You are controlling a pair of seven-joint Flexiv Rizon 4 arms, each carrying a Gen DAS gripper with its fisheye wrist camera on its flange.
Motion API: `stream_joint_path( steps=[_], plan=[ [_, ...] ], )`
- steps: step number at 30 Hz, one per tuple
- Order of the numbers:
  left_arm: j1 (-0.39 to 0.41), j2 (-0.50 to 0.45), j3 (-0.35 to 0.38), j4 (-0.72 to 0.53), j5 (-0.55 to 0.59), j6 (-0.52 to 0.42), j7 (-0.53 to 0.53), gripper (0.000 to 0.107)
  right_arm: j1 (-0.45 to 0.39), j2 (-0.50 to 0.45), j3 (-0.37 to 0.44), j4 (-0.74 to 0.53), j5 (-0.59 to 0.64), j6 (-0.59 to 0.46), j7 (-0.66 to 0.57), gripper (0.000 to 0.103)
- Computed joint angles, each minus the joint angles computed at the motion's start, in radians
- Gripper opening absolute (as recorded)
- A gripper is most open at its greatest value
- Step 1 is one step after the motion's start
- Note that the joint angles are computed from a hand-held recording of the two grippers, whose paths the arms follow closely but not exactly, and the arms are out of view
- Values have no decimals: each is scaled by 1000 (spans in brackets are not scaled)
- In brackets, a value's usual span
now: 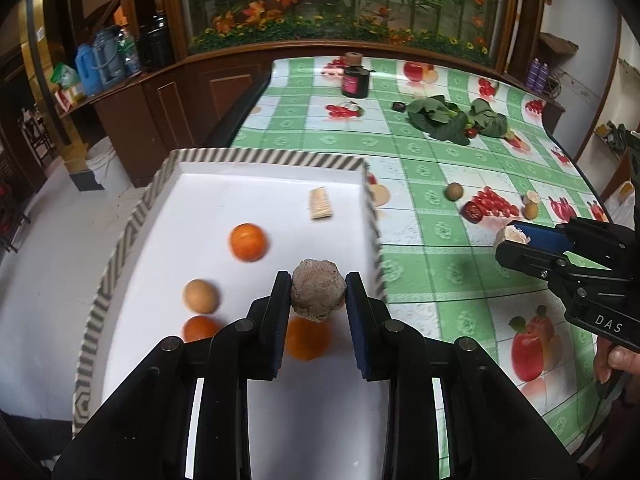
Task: Organize fruits
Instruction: 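Carry fruit and cake cube into the white tray and open both tools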
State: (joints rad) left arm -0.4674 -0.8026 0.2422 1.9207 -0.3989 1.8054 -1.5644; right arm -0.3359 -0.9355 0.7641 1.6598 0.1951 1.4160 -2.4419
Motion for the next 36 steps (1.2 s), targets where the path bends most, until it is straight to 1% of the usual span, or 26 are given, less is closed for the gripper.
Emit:
stream_joint_path(
  steps=[7,15,17,19,22,29,33,36],
  plan=[
    [13,22,6,62,-15,38,-9,27,50,4,-4,2,-12,-3,2,27],
    [72,53,-37,139,-25,82,2,27,108,1,-20,-17,-23,-22,10,27],
    [104,64,-63,164,-19,94,0,27,126,-4,-26,-28,-25,-31,14,27],
    [130,71,-85,181,-13,100,0,27,148,-10,-38,-46,-27,-40,18,27],
    [149,75,-96,205,-12,106,-2,27,186,-21,-62,-75,-32,-51,24,27],
    [199,64,-133,208,5,84,-14,27,279,-56,-127,-166,-40,-101,57,27],
    [214,51,-146,197,21,68,-23,27,322,-69,-159,-200,-41,-126,59,27],
    [210,40,-140,181,23,51,-31,27,348,-82,-178,-227,-37,-145,61,27]
  ],
)
